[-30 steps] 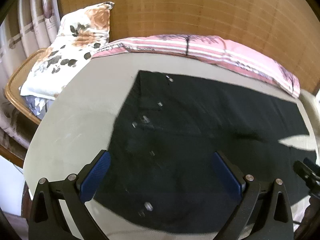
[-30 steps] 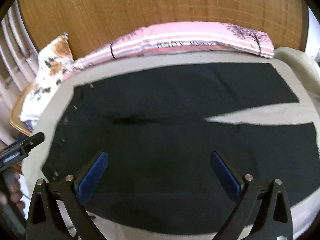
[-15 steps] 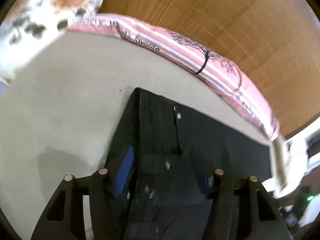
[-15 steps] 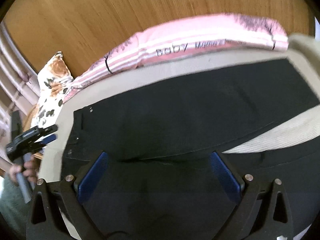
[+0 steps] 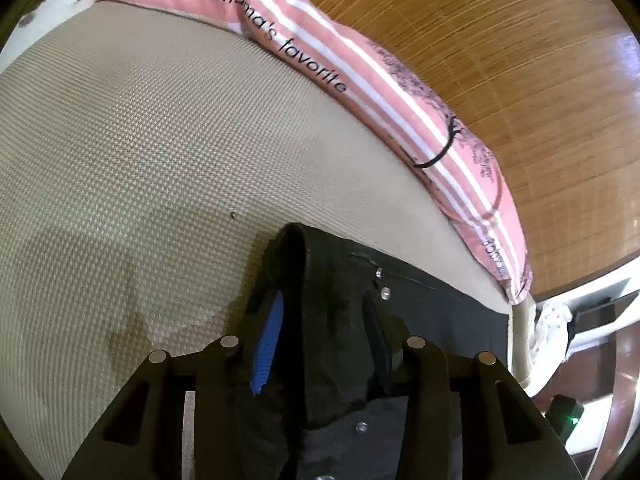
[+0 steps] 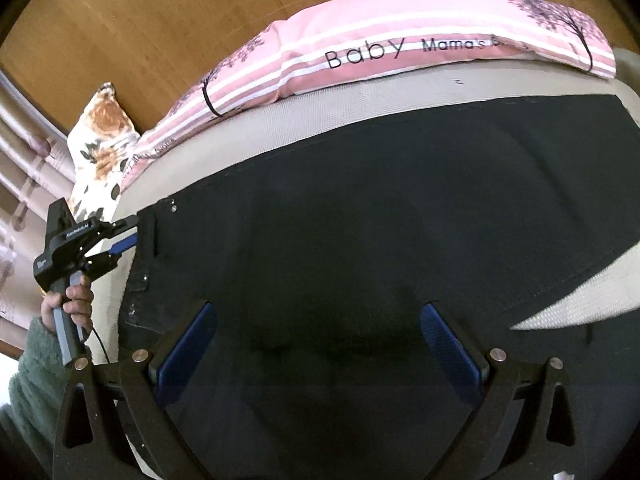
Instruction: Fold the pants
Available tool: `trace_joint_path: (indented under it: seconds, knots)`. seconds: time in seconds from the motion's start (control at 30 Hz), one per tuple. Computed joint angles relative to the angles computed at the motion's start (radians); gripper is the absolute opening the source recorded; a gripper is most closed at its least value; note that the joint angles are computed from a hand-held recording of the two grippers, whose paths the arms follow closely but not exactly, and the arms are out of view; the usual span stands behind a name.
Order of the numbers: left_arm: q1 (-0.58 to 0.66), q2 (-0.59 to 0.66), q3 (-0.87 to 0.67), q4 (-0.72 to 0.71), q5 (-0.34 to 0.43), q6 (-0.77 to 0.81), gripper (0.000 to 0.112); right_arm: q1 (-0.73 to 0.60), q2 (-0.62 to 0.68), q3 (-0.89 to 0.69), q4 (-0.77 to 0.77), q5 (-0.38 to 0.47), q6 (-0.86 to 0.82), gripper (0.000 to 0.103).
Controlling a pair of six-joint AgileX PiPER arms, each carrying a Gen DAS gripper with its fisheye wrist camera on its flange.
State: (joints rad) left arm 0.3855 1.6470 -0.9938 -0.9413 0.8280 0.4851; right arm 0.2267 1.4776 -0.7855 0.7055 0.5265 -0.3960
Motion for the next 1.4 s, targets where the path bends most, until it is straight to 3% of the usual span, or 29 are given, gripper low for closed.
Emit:
trace_joint_path:
  seconds: [0.1, 0.2, 0.4, 0.77, 0.83, 0.87, 1.03, 1.2, 1.4]
  knots:
    - [0.011, 0.020, -0.003, -0.043, 0.016, 0.051, 0.040, 0.011, 0.019, -0.013, -0.002, -0.002, 0.000, 0.102]
    - [0.004, 0.042, -0.024, -0.058, 0.043, 0.079, 0.031, 0.024, 0.032, -0.022, -0.010, -0.010, 0.001, 0.102]
    - [-0.025, 0.066, -0.054, -0.078, 0.055, 0.088, 0.028, 0.023, 0.051, -0.035, -0.014, -0.012, -0.012, 0.101]
    - [-0.065, 0.147, -0.114, -0.112, -0.011, 0.069, 0.028, 0.002, 0.114, -0.102, -0.047, -0.004, -0.071, 0.102]
    - [-0.071, 0.120, -0.081, -0.113, -0.052, 0.079, 0.012, -0.005, 0.138, -0.144, -0.073, 0.019, -0.100, 0.101]
    - [-0.075, 0.105, -0.069, -0.108, -0.065, 0.090, 0.012, -0.008, 0.148, -0.163, -0.088, 0.029, -0.112, 0.101]
    - [-0.080, -0.018, 0.014, -0.211, -0.089, 0.191, 0.008, -0.028, 0.245, -0.334, -0.178, 0.130, -0.205, 0.101]
    - [-0.109, -0.155, 0.081, -0.267, -0.104, 0.292, 0.008, -0.082, 0.387, -0.571, -0.181, 0.292, -0.365, 0.101]
    - [-0.090, -0.256, 0.145, -0.363, -0.066, 0.402, 0.008, -0.119, 0.632, -0.998, -0.198, 0.599, -0.462, 0.092]
